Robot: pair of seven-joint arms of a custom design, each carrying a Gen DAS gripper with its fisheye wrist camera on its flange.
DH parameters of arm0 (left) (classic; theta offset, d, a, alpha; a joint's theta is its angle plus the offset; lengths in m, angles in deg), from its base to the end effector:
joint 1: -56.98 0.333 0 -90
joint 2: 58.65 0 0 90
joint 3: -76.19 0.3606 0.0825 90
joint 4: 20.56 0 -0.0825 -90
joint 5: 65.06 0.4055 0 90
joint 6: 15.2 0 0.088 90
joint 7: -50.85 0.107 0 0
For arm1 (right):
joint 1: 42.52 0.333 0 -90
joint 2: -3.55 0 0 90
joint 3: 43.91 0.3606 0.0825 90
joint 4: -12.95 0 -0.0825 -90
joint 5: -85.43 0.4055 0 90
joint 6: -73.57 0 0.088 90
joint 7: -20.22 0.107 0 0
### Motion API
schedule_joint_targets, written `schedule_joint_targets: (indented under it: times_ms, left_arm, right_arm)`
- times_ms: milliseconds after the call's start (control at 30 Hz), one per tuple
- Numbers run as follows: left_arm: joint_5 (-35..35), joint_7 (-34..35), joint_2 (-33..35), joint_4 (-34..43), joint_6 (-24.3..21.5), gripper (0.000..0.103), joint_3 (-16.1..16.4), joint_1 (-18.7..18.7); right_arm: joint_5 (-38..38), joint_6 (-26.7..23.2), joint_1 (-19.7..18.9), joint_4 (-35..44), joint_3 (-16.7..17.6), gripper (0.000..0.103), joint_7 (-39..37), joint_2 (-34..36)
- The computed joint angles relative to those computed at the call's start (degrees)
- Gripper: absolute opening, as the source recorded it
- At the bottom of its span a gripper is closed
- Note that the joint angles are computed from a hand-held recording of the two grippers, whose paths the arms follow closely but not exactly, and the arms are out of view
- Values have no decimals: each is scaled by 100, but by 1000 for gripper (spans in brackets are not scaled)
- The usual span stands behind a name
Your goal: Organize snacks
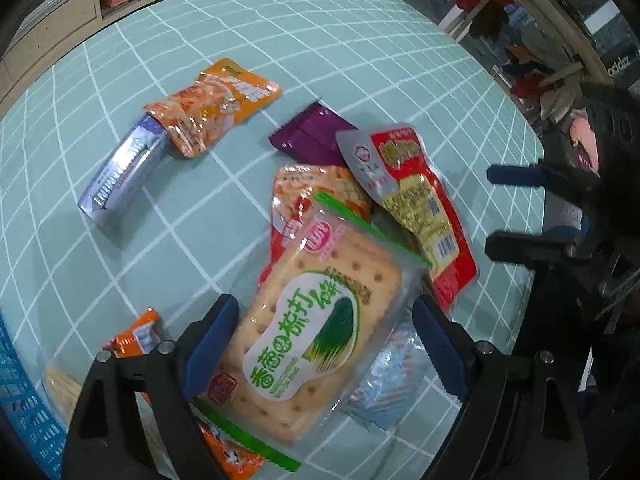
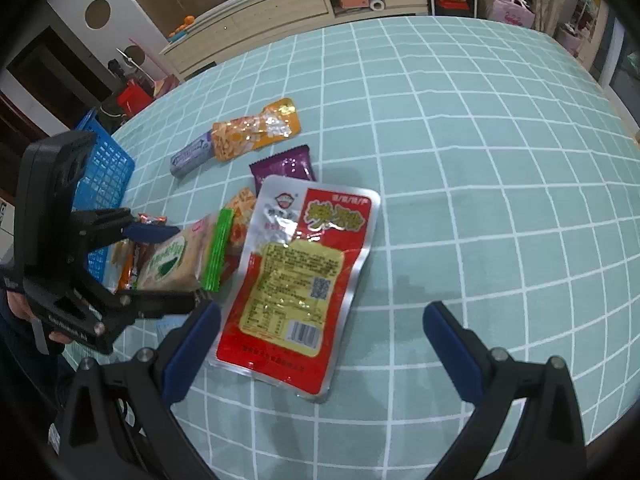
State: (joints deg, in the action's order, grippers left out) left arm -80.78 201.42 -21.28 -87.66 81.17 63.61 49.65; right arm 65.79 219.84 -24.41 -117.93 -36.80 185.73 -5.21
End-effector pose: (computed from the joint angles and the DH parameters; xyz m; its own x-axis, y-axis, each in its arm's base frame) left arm 0.7308 -0.2409 0.4447 -0.9312 -0.1929 0.3093 -0.2807 0.9207 -0.2711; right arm 0.4836 0.2354 0.4932 -0.5197 -0.8090 -0.2747 -0.7125 0.5878 -0.3831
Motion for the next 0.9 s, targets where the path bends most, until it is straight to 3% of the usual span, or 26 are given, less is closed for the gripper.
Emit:
schedule_joint_targets:
  times_ms: [133, 233, 433, 733, 900]
  left_arm:
    - [17, 158, -263, -409, 192, 66, 15, 41]
    - [-23, 146, -412, -614, 350, 61, 32, 68]
    - [-260, 154, -751, -1085, 787, 56, 33, 198]
    - [-709, -62, -978, -1302, 1279, 56, 51, 406]
    - [-810, -85, -1136, -1536, 1671, 56, 59, 459]
  right_arm:
    - [0, -81, 13, 36, 20, 102, 38, -10]
    - [67, -161, 36, 101, 23, 102, 44, 27]
    - [216, -247, 68, 203, 6, 102, 66, 76]
    - [851, -3, 82, 289, -103, 102, 47, 312]
    - [1103, -243, 65, 577, -139, 102, -15, 590]
